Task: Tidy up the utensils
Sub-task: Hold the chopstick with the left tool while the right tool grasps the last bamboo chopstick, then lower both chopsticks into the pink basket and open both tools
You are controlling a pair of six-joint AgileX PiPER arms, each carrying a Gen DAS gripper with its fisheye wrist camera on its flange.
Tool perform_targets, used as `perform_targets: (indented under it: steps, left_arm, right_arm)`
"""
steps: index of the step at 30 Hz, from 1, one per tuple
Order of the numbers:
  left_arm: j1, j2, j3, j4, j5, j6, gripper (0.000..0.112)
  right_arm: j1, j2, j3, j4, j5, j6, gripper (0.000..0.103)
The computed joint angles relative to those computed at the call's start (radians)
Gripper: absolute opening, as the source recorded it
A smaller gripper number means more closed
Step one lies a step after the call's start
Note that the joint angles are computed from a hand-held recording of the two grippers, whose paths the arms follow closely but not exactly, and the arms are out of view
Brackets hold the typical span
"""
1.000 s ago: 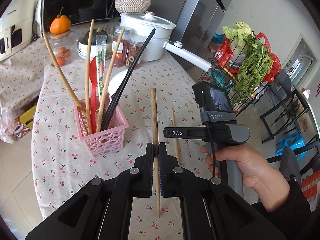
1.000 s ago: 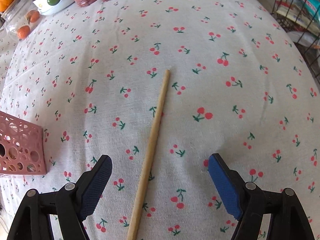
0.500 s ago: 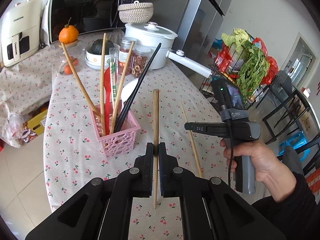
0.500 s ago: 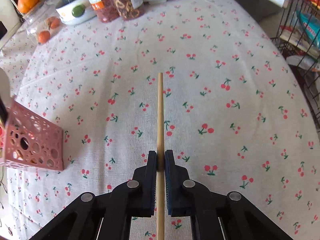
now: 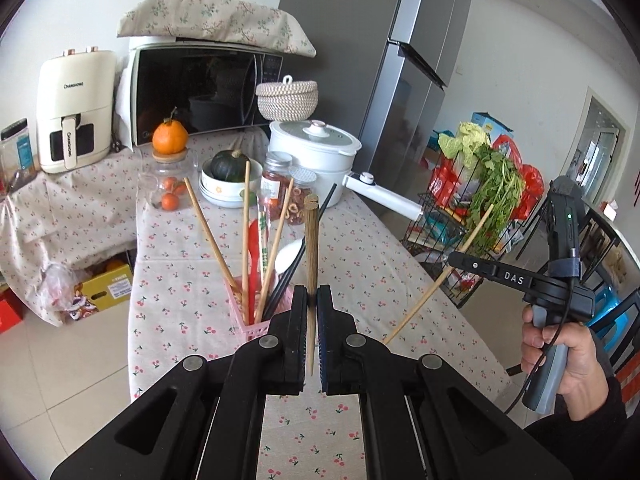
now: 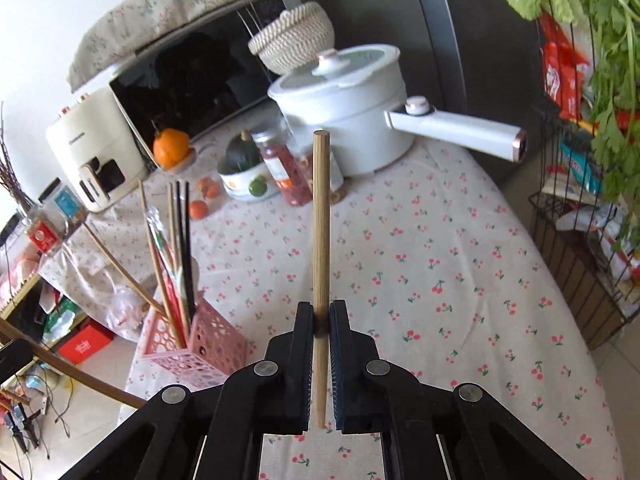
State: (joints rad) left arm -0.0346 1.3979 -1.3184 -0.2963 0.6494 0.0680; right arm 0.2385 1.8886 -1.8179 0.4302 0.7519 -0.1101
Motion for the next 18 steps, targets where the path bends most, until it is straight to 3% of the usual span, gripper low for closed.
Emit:
perform_targets:
  steps: [6,11,14,18]
  left_arm:
    - [0.043,-0.026,-0.012,0.011,-0.077,-0.034,0.004]
    - [0.025,0.001,-0.032,0.174,-0.136,-0.161,0.004]
    - [0.009,0.059,-0.063,0.243,-0.13,-0.214,0.004]
    - [0.008,0.173,-0.146,0.254,-0.062,-0.228,0.004]
  right_arm:
    - [0.016,-0.043,0.023,0.041,-0.055,-0.051,0.006]
    - [0.04,-0.025,-0.007,0.036,-0.059,-0.044,0.006]
    - [0.051,-0.008,-0.03,0.035,-0.059,-0.038,0.006]
    - [0.071,0.013,-0.062,0.023,-0.06,-0.023,0.006]
